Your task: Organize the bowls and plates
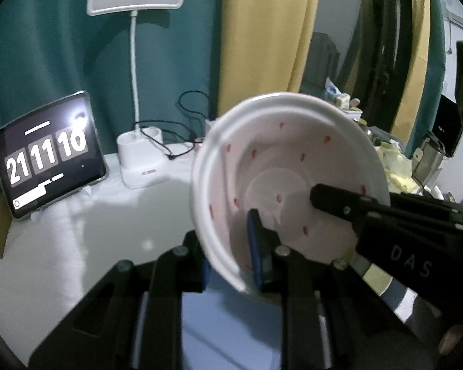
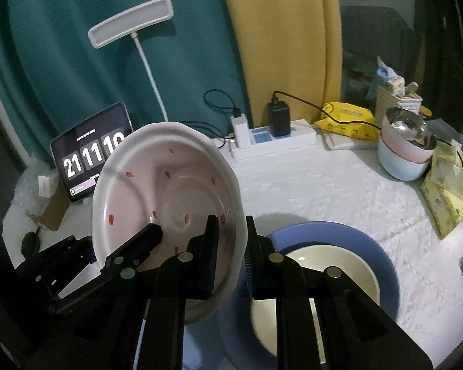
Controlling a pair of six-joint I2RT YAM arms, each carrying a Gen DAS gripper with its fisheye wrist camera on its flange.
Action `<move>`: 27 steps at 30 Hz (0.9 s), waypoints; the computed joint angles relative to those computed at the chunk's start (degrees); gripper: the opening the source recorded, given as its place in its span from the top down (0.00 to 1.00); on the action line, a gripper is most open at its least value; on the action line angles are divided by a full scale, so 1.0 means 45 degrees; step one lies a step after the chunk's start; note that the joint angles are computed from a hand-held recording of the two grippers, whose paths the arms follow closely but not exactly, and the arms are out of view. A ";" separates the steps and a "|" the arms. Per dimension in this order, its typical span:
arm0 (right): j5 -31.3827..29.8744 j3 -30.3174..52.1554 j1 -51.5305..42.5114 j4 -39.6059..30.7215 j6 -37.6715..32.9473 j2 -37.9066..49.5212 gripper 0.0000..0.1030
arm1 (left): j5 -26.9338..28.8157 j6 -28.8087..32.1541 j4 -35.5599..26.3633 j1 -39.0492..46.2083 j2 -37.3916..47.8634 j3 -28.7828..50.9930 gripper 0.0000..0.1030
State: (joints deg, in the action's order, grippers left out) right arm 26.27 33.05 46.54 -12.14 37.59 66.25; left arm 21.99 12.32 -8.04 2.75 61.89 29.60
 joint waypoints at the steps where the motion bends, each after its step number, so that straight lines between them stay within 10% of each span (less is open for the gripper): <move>1: -0.0031 -0.0158 -0.0092 -0.0034 -0.0040 -0.0242 0.84 | -0.0187 -0.0142 0.0033 -0.0263 -0.0085 -0.0068 0.79; 27: -0.3203 -0.3988 -0.4220 -0.0975 -0.2024 -0.5643 0.84 | -0.4766 -0.2832 0.1374 -0.6157 0.0247 -0.1445 0.79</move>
State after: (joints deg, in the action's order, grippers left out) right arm 11.86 15.11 27.55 -16.53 28.49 40.86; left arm 0.54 -0.43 -1.86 -24.96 63.00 23.10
